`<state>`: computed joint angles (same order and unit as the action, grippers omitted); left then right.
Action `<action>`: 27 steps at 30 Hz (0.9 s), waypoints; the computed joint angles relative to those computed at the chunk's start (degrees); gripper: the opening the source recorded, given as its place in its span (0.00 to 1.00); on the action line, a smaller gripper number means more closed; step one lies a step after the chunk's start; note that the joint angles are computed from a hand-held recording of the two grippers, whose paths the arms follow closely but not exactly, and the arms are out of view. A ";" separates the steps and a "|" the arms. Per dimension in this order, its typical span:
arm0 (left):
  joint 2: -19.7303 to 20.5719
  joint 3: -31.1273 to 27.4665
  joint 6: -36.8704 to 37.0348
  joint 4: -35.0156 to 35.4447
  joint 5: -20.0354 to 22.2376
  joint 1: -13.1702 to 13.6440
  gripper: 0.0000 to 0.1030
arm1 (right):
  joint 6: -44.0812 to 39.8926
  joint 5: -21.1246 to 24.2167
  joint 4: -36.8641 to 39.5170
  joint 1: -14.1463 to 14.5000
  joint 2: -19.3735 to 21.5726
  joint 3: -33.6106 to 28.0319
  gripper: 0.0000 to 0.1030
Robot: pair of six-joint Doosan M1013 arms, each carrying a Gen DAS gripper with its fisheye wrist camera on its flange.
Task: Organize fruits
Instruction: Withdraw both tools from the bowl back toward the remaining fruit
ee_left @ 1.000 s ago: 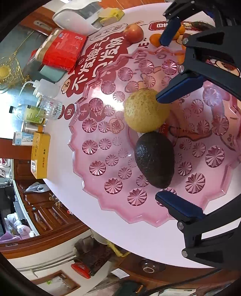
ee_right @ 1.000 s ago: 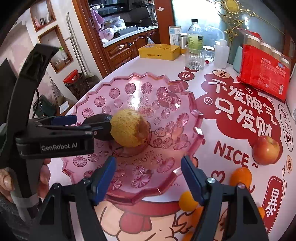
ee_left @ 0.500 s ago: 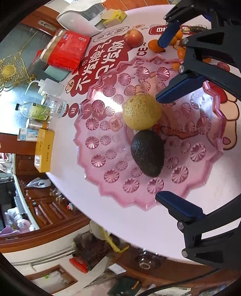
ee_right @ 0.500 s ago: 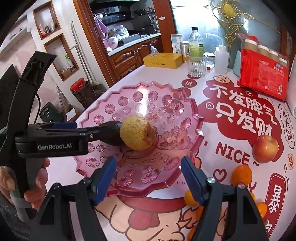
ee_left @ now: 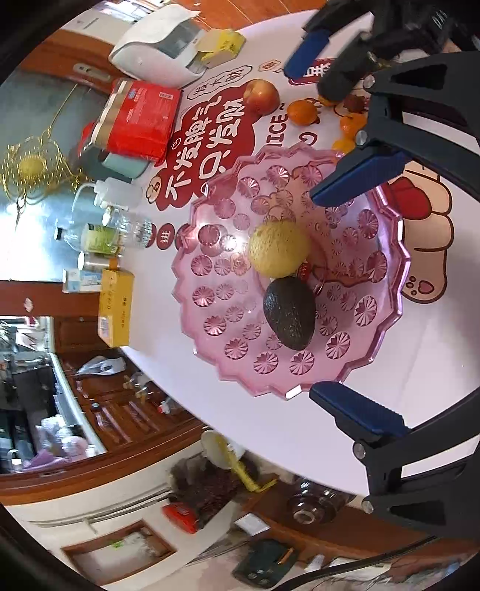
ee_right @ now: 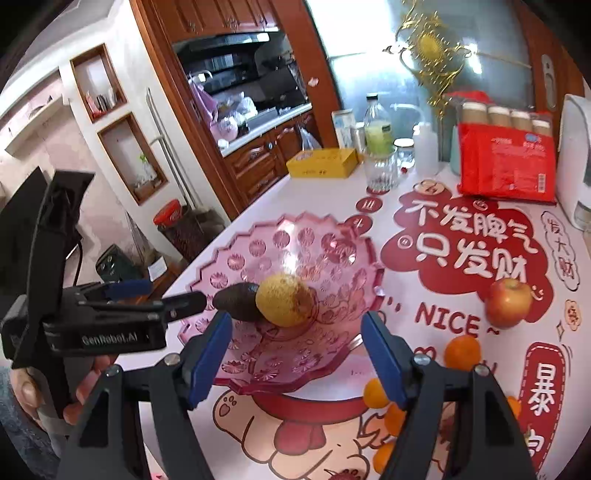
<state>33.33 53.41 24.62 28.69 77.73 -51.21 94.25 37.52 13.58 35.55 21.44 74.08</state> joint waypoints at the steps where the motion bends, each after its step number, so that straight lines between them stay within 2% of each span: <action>1: 0.06 -0.30 0.12 0.72 0.20 -0.39 0.92 | -0.12 -0.92 -0.06 -0.06 -0.64 0.66 0.71; 5: 0.34 -1.91 0.72 3.54 0.94 -2.03 0.92 | 2.57 -4.03 -5.55 0.24 -3.22 3.07 0.71; 12: 1.31 -5.39 1.70 5.91 -0.88 -4.63 0.92 | 13.60 -8.09 -21.04 0.75 -9.08 8.88 0.71; 18: 3.44 -9.43 4.18 7.07 -2.50 -6.64 0.92 | 22.85 -6.98 -31.86 0.84 -13.26 12.84 0.77; 22: 4.93 -11.46 4.73 7.32 -3.62 -7.74 0.92 | 28.49 -6.94 -37.64 0.67 -15.45 15.16 0.78; 27: 7.25 -13.51 5.32 5.93 -5.03 -8.68 0.92 | 38.80 -4.97 -49.44 0.69 -17.40 18.26 0.78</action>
<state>40.59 39.91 29.94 34.61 72.70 -59.88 133.05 32.55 -35.87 36.24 4.03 92.34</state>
